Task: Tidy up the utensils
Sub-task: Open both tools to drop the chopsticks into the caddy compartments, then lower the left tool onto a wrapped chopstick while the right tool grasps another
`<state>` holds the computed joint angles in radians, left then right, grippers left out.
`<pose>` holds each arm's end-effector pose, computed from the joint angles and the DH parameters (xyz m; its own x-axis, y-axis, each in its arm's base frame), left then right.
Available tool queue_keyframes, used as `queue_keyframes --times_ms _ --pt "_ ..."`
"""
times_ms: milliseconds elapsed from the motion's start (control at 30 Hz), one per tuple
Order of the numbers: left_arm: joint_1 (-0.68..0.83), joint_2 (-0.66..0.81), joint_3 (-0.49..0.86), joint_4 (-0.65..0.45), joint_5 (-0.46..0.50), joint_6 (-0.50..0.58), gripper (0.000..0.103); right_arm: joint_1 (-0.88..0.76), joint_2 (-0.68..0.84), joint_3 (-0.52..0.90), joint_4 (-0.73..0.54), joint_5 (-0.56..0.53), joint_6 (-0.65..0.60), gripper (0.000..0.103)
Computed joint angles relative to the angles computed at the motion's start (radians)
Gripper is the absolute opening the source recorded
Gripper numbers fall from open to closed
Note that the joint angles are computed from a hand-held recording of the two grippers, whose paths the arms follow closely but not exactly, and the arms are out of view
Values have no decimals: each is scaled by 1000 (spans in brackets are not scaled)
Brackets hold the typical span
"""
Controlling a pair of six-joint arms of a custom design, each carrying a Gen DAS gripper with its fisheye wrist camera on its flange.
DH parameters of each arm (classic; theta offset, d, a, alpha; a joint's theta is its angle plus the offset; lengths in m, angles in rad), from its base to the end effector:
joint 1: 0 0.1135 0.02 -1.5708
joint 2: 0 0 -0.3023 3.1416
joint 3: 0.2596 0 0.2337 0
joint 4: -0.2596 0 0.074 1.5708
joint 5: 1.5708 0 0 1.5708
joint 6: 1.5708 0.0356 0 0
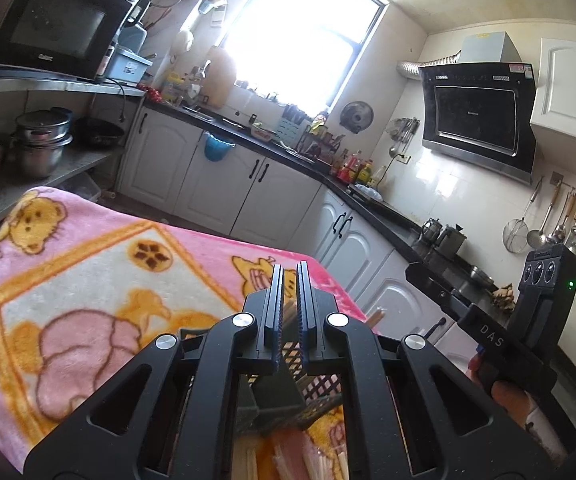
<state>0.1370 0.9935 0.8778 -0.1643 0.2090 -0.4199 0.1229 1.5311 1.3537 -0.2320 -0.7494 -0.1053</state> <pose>0.1901 0.0188 0.3702 -0.2760 -0.4406 -0.8542 -0.0532 0.8944 -0.4441 0.3272 0.0649 0.3949 -0.3183 -0.1168 -0.9408 -0.7475 0.6412 0.1732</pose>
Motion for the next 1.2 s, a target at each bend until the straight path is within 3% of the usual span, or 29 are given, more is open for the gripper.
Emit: queue_keyframes --times_ms 100,233,800,1000,1200 --pt "-19 -30 -16 -22 -29 0 14 -21 -15 -18 -18 -4 -17 25" --pt "-55 -61 -37 -44 -69 5 18 -41 -38 -34 -60 -1 -50 29" --pt "-179 -194 -115 -96 -215 -5 55 -108 -141 -156 -149 -47 -165 49" --pt "-185 -219 -147 -115 -227 -29 64 -117 -174 -202 -191 -56 -228 50" --pt "-174 -243 -198 -137 -218 -58 66 -114 -192 -246 -234 -48 -287 50"
